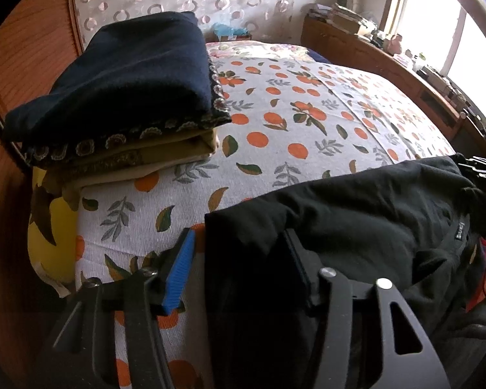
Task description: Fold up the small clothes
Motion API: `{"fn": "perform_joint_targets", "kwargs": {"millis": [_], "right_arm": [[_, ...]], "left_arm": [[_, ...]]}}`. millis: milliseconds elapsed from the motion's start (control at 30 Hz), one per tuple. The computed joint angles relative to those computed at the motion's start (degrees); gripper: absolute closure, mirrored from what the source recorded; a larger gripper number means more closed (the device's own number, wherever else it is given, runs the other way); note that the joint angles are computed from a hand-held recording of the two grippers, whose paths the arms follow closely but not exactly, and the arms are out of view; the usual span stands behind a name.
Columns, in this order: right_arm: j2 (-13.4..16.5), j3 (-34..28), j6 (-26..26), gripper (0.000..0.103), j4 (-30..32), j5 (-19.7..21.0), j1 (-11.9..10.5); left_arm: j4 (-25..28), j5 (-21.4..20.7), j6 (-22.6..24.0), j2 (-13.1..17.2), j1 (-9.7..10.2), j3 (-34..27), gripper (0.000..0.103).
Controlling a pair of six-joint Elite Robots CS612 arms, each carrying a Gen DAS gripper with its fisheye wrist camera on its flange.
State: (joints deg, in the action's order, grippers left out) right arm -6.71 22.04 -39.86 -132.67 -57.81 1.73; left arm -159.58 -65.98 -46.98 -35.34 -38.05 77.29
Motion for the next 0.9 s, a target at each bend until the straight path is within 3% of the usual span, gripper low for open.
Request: {"fn": "perform_joint_targets", "kwargs": {"millis": [67,133,367,533,667,900], "right_arm": [[-1.67,3.32,-1.05,0.09,-1.39,1.18,-0.16],[-4.28,8.58,-1.16,0.092,-5.32,4.47,-0.71],[-14.49,26.22,4.29,0.093,-25.36,15.68,-3.61],[-20.0,33.81,9.37,0.093,-41.73,23.21,-5.82],[-22.42,35.8,14.38,0.093,-53.92,25.27,-7.01],[-24.86,36.04,20.47,0.093,-65.56,25.35,-8.44]], "left_arm": [[-2.56,-2.12,0.46,-0.16,0.03,0.66,0.089],[-3.46,-0.84,1.21,-0.58,-0.59,1.22,0.092],[-17.18,8.5,4.88,-5.18,-4.23,6.56,0.093],[-26.81,15.04,13.98,-8.16,-6.65,7.17,0.093],[-32.44,19.73,22.26,-10.0,-7.79,6.52,0.093],[-39.81,25.09,34.68,-11.26,-8.89,3.73,0.093]]}}
